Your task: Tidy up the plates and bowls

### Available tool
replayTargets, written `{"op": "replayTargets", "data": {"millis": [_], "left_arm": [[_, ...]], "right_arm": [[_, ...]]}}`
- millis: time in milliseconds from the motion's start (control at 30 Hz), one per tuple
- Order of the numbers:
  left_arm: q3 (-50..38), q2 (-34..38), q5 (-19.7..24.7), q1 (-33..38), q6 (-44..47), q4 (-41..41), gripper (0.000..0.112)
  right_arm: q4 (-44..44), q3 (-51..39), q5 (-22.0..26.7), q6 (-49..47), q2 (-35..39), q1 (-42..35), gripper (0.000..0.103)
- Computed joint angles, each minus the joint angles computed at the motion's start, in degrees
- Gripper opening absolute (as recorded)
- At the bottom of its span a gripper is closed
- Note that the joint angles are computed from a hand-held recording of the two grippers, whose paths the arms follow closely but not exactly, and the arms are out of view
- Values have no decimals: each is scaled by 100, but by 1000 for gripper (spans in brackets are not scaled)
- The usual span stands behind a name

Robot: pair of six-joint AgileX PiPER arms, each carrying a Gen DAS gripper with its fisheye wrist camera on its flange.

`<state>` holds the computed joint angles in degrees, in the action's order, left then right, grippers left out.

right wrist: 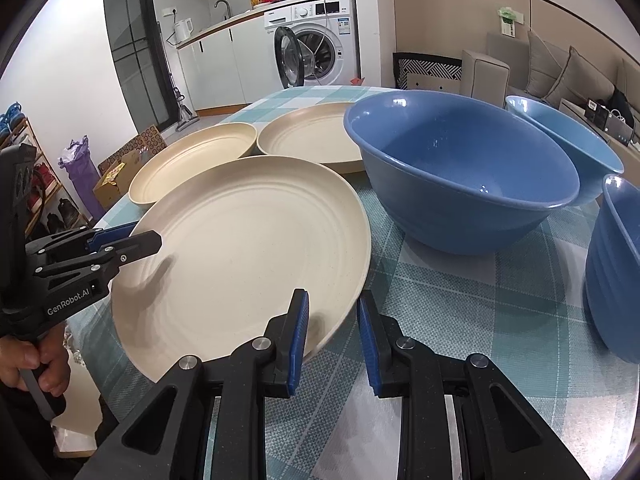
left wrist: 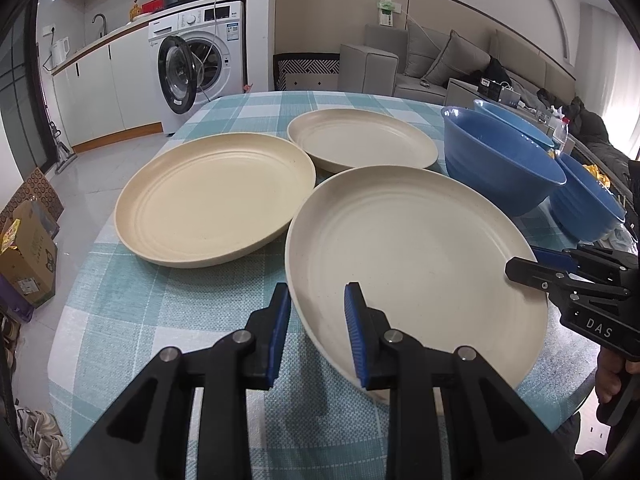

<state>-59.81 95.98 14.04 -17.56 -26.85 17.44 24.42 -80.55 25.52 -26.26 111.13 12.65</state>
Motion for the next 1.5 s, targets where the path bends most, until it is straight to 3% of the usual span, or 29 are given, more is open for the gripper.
{"op": "replayTargets", "data": {"millis": [500, 800, 1100, 1500], "left_arm": [[215, -536, -49, 54, -910, 898, 26], [30, -696, 69, 215, -1023, 1072, 26], [-313, -670, 221, 427, -1178, 1307, 26], [-694, -416, 174, 992, -840, 987, 26]], "right_arm": [[-205, 84, -14, 87, -516, 175, 25], [-577, -376, 238, 481, -564, 342, 25], [-978, -1449, 780, 949, -150, 514, 25], [-1411, -3893, 1960, 1467, 1127, 839, 25]]}}
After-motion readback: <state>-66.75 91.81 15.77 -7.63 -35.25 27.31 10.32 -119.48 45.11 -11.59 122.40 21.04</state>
